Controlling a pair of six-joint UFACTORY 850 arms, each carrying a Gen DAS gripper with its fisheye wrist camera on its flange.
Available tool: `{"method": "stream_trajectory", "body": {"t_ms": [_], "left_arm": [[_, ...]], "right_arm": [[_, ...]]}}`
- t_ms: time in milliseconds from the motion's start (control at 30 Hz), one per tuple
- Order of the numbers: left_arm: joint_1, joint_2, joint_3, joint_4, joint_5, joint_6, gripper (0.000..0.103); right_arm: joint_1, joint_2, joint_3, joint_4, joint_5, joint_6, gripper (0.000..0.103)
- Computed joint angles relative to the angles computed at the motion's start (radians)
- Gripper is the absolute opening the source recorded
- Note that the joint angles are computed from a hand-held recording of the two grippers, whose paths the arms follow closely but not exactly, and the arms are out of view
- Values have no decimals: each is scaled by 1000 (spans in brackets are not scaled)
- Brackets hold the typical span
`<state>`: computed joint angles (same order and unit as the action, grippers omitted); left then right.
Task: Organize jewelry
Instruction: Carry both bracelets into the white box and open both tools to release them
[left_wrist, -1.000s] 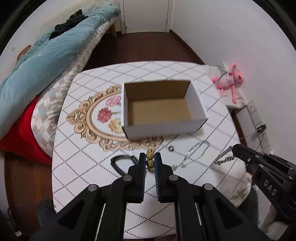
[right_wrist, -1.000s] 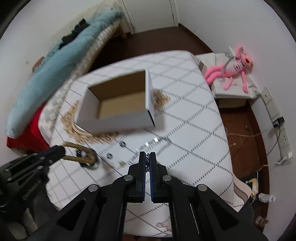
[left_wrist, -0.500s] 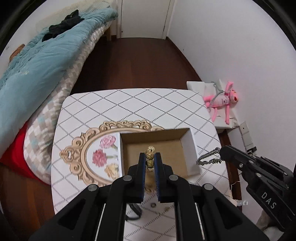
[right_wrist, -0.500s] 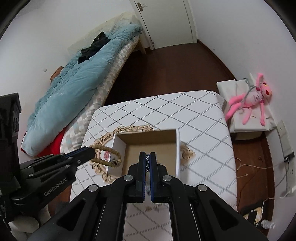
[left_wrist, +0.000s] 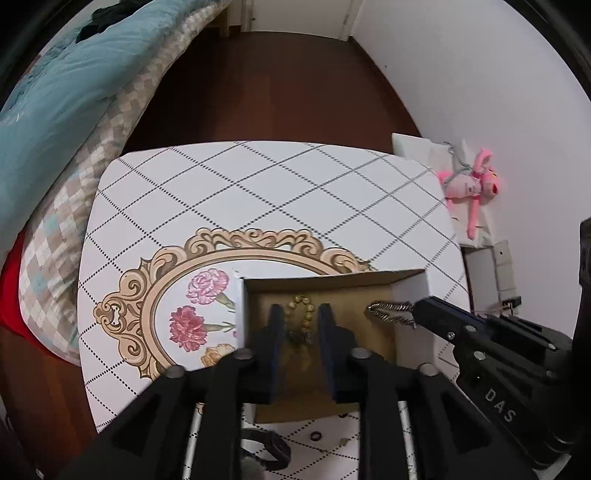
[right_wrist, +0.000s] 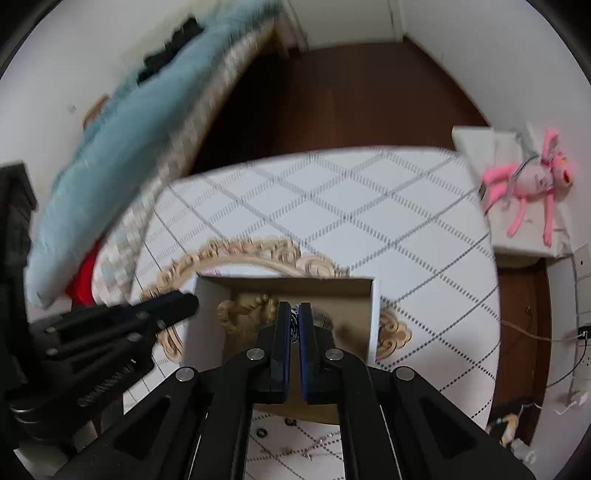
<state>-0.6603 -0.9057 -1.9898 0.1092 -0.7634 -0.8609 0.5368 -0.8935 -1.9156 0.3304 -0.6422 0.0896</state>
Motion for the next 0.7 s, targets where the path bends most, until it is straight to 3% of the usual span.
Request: {"method": "stream_trajectory", "body": {"t_ms": [33, 67, 100, 133, 200, 267, 333, 467, 700], "left_arm": [[2, 3, 9, 9, 3, -14, 48], [0, 12, 26, 42, 5, -50, 59], [-7, 16, 34, 100, -12, -103, 72], [-14, 15, 35, 146, -32, -139, 74], [-30, 21, 56, 247, -67, -219, 75], [-43, 30, 88, 306, -77, -275, 83], [-55, 46, 132, 362, -68, -331, 102], [-66, 62, 193, 372, -43, -364, 103], [-87, 77, 233, 407, -41, -431, 103]], "right_arm": [[0, -23, -29, -18, -31, 17, 7], [1, -27, -30, -39, -34, 34, 10], [3, -30, -30, -55, -37, 45, 21], [6, -25, -18, -87, -28, 70, 40], [14, -10, 10, -180, -13, 140, 63], [29, 6, 40, -326, -8, 244, 74], [49, 13, 65, -485, -23, 366, 93], [68, 43, 148, -632, -7, 495, 98], [78, 86, 240, -681, 42, 581, 100]]}}
